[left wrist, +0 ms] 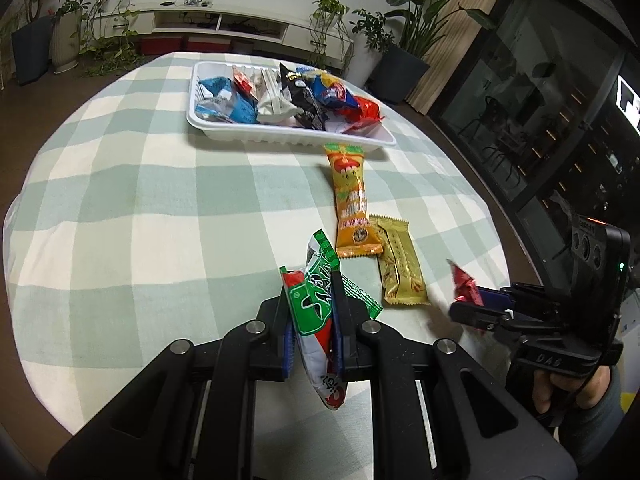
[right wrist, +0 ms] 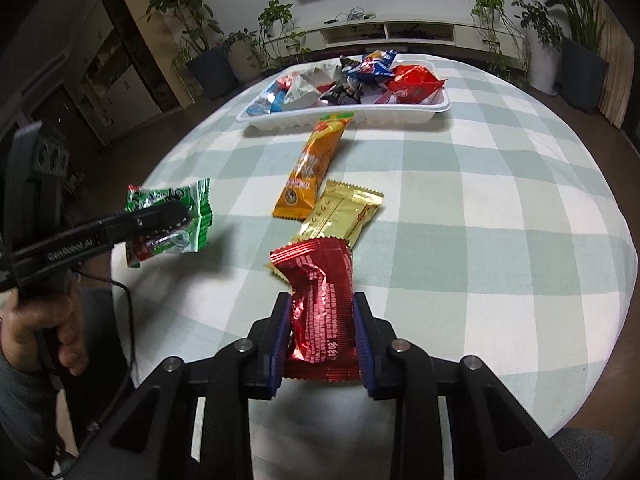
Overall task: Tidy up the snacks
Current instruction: 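Grasp the red wrapped bar with the right tool while the left tool holds the green packet, then carry the green packet into the tray with the left tool while the right tool carries the red bar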
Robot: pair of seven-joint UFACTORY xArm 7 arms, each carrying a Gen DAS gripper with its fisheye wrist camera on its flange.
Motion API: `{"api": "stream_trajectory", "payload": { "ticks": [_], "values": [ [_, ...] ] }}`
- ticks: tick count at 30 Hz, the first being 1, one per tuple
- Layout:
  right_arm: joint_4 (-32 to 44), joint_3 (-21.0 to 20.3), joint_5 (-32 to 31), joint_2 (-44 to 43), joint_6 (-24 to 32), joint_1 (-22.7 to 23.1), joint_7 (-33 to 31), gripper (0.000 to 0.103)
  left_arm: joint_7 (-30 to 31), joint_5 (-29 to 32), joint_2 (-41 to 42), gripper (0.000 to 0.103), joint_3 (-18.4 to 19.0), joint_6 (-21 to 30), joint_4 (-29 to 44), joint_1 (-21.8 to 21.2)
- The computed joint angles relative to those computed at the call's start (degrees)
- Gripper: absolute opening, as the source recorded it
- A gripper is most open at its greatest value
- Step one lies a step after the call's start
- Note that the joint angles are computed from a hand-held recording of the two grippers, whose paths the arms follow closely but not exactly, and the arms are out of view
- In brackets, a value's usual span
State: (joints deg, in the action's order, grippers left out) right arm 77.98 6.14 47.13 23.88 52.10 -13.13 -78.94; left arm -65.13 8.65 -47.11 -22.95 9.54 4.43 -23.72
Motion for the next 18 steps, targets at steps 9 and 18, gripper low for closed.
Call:
{"api": "stream_trajectory", "payload": {
  "ticks": [9,18],
  "values": [
    [15.16,-0.06,0.68,7.16,6.68,-2.94,9.4,0.032,6.64,0.35,-5.0,0.013,5.69,3.29,1.29,2.55],
    [36.74,4.13,-1.26,17.02,8.03,-3.69,18.6,0.032,19.39,0.47,3.17,0.013,10.34,0.53,10.78,12.12]
  ]
}}
